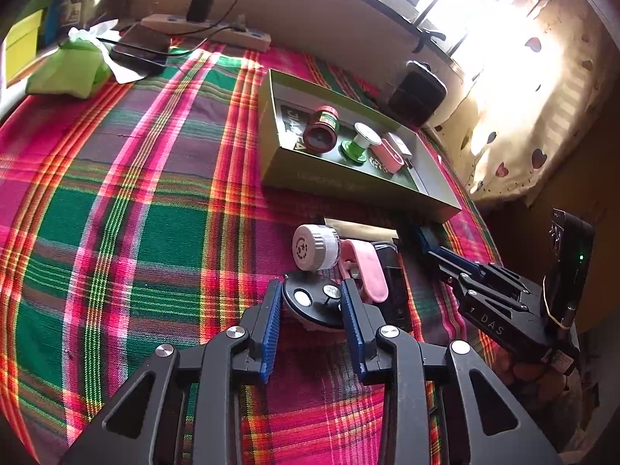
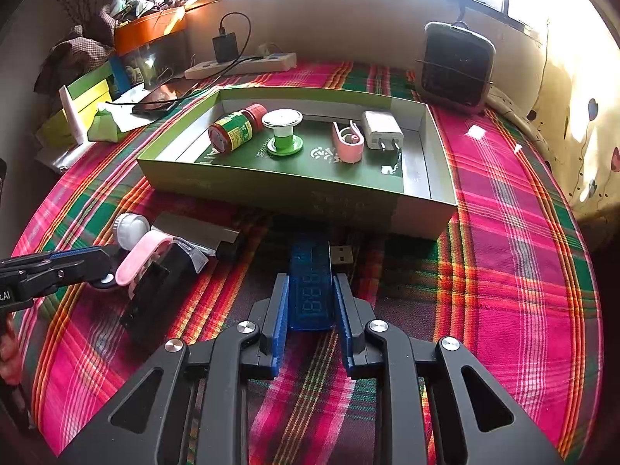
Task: Organize rigid objects
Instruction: 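Carry the black disc and blue USB meter over the green box lid with both grippers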
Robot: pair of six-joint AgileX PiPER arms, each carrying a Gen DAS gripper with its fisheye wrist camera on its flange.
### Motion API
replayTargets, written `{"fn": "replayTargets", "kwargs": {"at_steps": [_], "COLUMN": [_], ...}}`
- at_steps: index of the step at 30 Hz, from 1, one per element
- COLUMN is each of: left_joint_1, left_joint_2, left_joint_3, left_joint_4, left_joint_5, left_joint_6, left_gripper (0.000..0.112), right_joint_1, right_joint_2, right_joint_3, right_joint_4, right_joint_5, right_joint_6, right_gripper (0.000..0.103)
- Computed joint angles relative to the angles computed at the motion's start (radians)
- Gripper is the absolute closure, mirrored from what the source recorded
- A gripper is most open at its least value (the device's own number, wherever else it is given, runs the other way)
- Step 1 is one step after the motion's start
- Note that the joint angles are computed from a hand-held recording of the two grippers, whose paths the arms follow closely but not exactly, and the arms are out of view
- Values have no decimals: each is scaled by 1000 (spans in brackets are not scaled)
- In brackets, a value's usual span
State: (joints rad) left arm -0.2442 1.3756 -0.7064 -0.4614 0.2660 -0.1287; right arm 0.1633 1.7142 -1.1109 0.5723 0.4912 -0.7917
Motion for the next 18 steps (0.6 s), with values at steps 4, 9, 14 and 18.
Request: {"fn": "replayTargets", "kwargs": {"at_steps": [4,9,14,18], "left_joint_1": [0,6,4,-1], "left_joint_2": [1,-24,-43,-59], "left_joint_3": [1,2,1,1], "left_joint_4": [-2,26,78,126], "left_joint_5": [-2,6,12,15], "left_joint_6": [1,-21,-73,-124], "left_gripper": [83,83,83,83], "right_joint_1": [0,-9,-21,-27], "right_joint_2": [0,-9,-26,-38], "right_joint_3": [-1,10,25,33], "right_joint_4": [-1,37,75,99], "right_joint_5": [0,9,16,18], "right_joint_6": [1,-31,-67,-90], "right_gripper": [80,80,80,80]}}
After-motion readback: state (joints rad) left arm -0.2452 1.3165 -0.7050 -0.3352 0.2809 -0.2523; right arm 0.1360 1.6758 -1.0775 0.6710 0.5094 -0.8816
